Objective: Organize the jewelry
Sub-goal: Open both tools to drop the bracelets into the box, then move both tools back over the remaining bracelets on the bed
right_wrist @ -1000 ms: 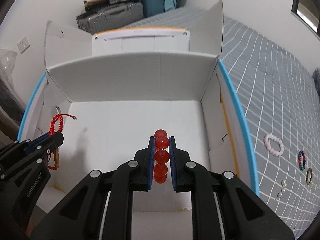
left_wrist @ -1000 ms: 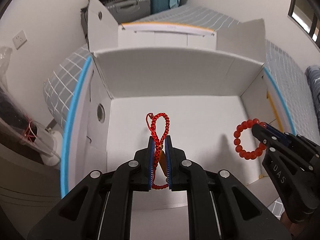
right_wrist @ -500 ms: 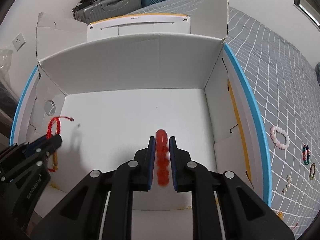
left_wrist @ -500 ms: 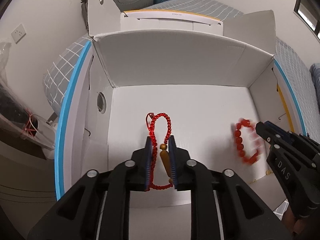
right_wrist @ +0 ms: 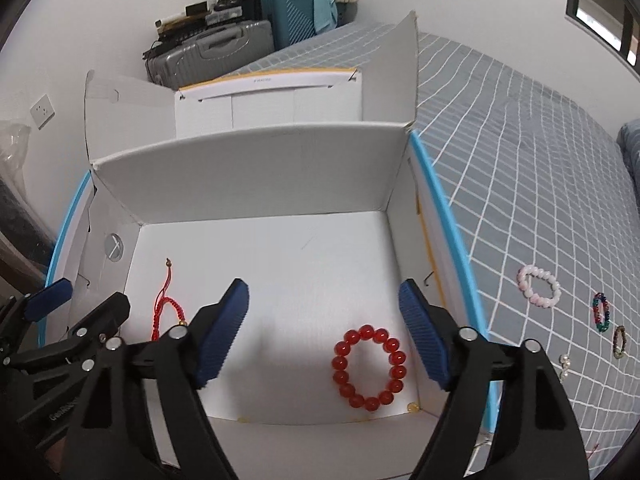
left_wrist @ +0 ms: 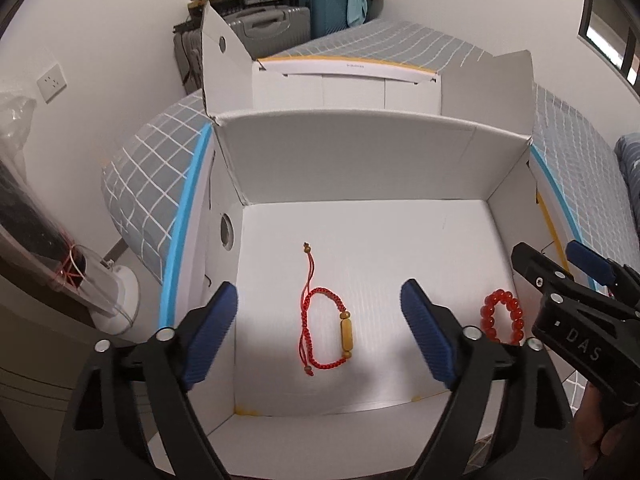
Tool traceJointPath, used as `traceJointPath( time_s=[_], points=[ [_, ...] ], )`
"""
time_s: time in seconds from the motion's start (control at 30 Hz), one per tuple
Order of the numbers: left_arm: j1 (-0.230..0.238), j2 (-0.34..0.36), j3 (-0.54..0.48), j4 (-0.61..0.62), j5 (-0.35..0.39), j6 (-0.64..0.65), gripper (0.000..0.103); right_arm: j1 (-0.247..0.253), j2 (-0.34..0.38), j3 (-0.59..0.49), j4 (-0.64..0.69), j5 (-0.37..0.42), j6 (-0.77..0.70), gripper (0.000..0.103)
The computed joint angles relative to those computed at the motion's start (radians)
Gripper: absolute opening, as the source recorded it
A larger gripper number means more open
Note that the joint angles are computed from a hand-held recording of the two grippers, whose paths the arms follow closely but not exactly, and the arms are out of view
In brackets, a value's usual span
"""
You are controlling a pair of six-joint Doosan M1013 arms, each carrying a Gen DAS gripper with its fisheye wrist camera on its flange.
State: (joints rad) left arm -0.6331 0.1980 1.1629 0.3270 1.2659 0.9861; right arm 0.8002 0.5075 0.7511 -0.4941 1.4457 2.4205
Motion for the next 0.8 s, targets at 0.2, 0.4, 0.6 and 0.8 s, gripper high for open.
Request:
traceJointPath(
  time_s=[0.2, 0.4, 0.6, 0.8],
  points=[
    [-0.009, -0.018, 0.01, 0.01, -0.03, -0.007, 0.094, 0.009, -0.026, 0.028, -0.04, -0.007, 0.032, 0.092],
    [-0.027, -0.028, 0.01, 0.02, -0.052, -0.002, 0.097, 0.017, -0.067, 0.076, -0.078, -0.007, 0.065, 0.095],
    [-0.051, -0.029, 0.001, 0.0, -0.066, 0.029, 0.097, 0.028, -0.125, 0.143, -0.127, 0.018, 0.111, 0.095],
    [-0.083, -0.025, -0.012, -0.007, -0.075, 0.053, 0.097, 0.041, -0.179, 0.208, -0.179, 0.057, 0.174, 0.095]
  ],
)
